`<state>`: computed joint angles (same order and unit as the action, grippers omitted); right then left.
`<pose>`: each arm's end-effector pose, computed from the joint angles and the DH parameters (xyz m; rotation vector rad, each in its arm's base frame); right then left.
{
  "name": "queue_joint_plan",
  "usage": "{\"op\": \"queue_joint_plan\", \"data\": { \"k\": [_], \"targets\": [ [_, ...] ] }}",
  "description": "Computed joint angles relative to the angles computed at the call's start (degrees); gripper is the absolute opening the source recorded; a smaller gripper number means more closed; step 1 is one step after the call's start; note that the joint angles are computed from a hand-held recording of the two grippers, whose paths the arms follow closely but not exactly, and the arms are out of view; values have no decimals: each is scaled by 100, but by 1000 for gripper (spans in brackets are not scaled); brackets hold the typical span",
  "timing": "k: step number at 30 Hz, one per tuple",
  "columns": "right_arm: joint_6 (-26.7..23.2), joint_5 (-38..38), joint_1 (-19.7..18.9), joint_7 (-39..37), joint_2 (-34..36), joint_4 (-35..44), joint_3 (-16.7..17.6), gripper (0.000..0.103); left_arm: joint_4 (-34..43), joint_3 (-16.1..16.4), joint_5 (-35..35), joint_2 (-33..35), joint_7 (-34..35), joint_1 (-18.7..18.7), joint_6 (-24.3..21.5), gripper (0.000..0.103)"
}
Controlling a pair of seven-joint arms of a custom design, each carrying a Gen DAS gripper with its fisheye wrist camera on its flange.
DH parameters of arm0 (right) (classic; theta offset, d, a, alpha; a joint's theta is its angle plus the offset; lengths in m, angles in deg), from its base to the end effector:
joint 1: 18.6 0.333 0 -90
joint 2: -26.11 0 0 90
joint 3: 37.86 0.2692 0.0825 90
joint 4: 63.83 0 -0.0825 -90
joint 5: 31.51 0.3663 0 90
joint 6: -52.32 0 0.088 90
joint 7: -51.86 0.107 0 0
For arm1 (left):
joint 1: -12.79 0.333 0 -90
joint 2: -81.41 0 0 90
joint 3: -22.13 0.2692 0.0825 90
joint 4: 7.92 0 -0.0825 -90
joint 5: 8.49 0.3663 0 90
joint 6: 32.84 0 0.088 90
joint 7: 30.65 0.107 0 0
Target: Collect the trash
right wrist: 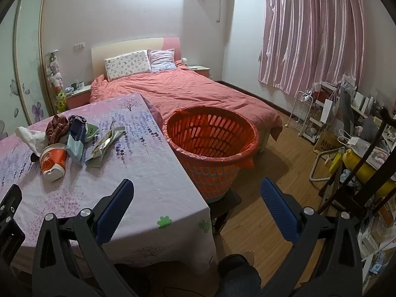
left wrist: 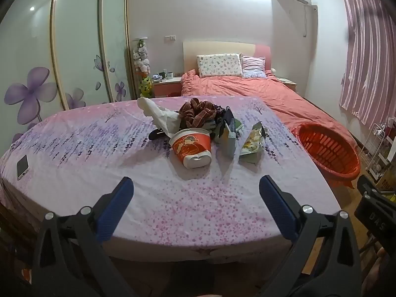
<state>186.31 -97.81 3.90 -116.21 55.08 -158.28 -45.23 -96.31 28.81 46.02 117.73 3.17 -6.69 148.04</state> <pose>0.6435 0.1689 0.3178 -1.0557 2.2861 -1.1988 0.6517 -0.2395 0.3401 -1.4263 1.8553 -0.9514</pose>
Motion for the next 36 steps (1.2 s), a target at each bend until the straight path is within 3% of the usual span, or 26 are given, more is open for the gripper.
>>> {"op": "queue_joint_plan", "data": {
  "k": [36],
  "targets": [
    [-57, 32, 28, -69, 51, 84, -11, 101, -31, -57, -155, -7, 142, 36, 6, 99]
  ]
}}
